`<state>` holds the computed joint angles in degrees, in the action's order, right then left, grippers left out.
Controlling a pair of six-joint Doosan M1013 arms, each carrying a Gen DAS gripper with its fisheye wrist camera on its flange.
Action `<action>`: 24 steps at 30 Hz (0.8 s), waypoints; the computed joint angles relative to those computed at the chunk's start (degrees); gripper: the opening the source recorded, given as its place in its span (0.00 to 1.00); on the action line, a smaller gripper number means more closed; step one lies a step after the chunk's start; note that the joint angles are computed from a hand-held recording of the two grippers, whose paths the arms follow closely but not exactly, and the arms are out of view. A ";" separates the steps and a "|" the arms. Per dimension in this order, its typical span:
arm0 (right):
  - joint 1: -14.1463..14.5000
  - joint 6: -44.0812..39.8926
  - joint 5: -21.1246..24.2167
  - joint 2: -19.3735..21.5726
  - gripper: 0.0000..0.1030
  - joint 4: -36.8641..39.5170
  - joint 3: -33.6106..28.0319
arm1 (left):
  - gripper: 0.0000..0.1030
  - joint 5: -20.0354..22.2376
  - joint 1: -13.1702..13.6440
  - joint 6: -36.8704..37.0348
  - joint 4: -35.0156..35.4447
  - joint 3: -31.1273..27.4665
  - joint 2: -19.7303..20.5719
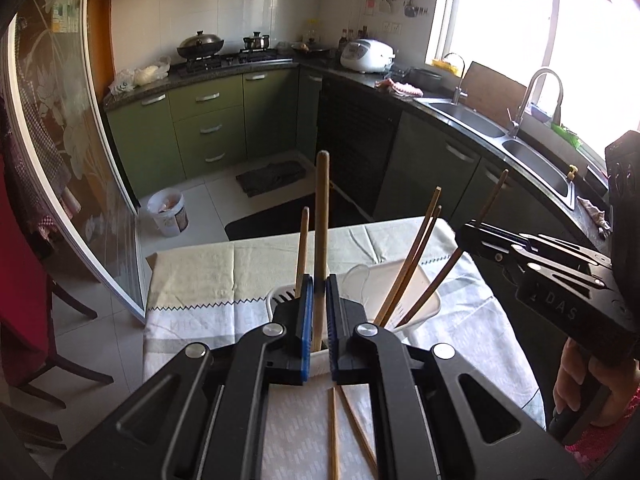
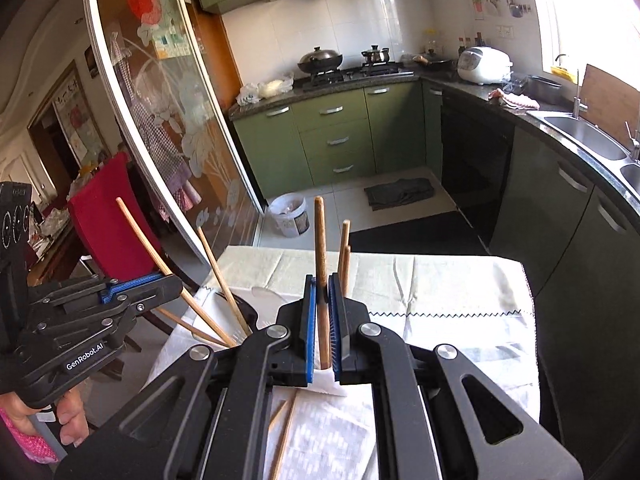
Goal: Organize utensils
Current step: 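Carry both held chopsticks over the white holder and drop them in, then lower both tools to the last chopsticks and grasp one each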
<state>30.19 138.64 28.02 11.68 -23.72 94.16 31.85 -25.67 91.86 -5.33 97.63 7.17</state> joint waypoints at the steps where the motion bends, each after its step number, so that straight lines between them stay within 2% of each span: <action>1: 0.07 -1.24 0.38 0.46 0.07 1.02 -0.17 | 0.10 0.12 -0.16 -0.54 0.86 0.16 0.06; 3: 0.41 -1.69 0.80 1.05 0.07 1.77 -0.14 | 0.19 -0.23 -0.30 -1.13 1.66 0.57 -0.18; 5: 0.58 -1.56 0.51 1.16 0.18 2.02 0.13 | 0.24 -0.30 -0.04 -0.10 0.27 0.86 -0.58; 8: 1.11 2.29 -0.86 -0.08 0.20 -1.20 1.51 | 0.34 -1.55 -0.05 -0.65 0.62 1.50 -1.81; 13: 2.37 12.73 -5.06 -5.29 0.22 -10.85 6.70 | 0.34 -4.13 -0.40 -0.61 0.95 3.39 -5.09; 14: 2.89 16.29 -5.64 -6.60 0.22 -14.16 8.24 | 0.38 -3.90 -0.51 -0.09 0.63 3.83 -5.67; 15: 3.30 19.43 -6.25 -7.90 0.22 -17.02 9.80 | 0.45 -3.22 -0.69 0.37 0.42 4.28 -6.10; 17: 4.65 27.60 -6.58 -10.49 0.27 -24.66 13.40 | 0.52 -1.14 -1.23 0.83 0.75 5.38 -6.57; 20: 7.09 38.74 -4.01 -13.60 0.31 -33.86 18.90 | 0.52 3.77 -2.54 1.59 2.46 7.01 -5.74; 24: 8.90 48.31 -2.62 -16.64 0.31 -37.48 25.24 | 0.51 10.85 -3.48 3.94 1.61 8.37 -2.02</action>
<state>39.09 186.95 25.40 -4.96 -61.19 119.40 42.69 -29.15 95.80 -3.72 106.00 5.15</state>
